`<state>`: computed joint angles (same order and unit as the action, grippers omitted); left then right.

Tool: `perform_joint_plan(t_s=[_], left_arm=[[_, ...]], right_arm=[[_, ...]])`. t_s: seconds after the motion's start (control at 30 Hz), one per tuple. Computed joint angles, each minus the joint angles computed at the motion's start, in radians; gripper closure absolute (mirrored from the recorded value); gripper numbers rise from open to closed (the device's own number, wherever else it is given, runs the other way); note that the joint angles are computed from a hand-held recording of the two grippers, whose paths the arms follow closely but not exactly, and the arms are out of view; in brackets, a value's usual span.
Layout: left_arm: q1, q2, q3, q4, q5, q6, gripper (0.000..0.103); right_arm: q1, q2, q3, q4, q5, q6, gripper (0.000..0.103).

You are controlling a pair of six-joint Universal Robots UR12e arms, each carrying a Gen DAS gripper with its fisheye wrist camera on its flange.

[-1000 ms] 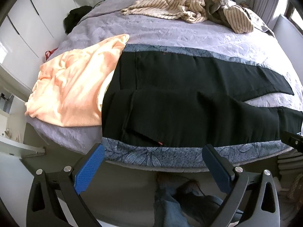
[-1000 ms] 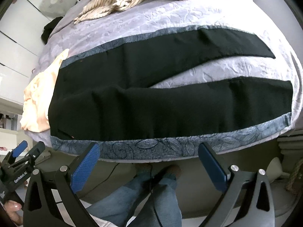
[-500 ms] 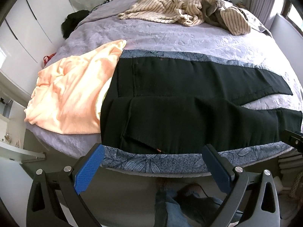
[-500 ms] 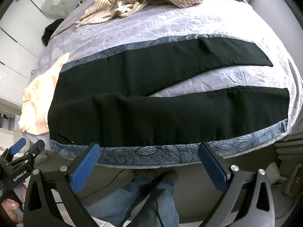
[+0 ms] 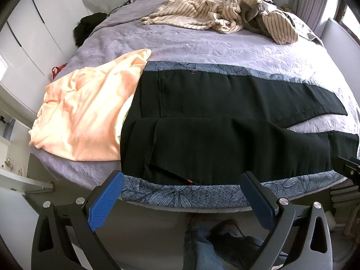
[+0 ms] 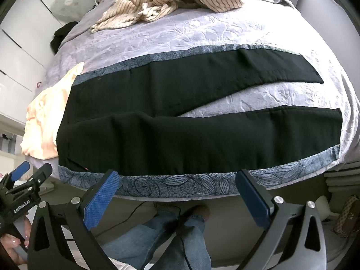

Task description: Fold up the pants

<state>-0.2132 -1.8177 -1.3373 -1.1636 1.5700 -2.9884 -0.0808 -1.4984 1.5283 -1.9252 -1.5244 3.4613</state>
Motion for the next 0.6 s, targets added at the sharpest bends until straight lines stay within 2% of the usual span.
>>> perform_joint_plan(t_s=[0.6], left_arm=[[0.002, 0.001, -0.001, 0.004, -0.003, 0.000, 0.000]], right_arm=[[0.008, -0.005, 0.002, -0.025, -0.036, -0.012, 0.000]])
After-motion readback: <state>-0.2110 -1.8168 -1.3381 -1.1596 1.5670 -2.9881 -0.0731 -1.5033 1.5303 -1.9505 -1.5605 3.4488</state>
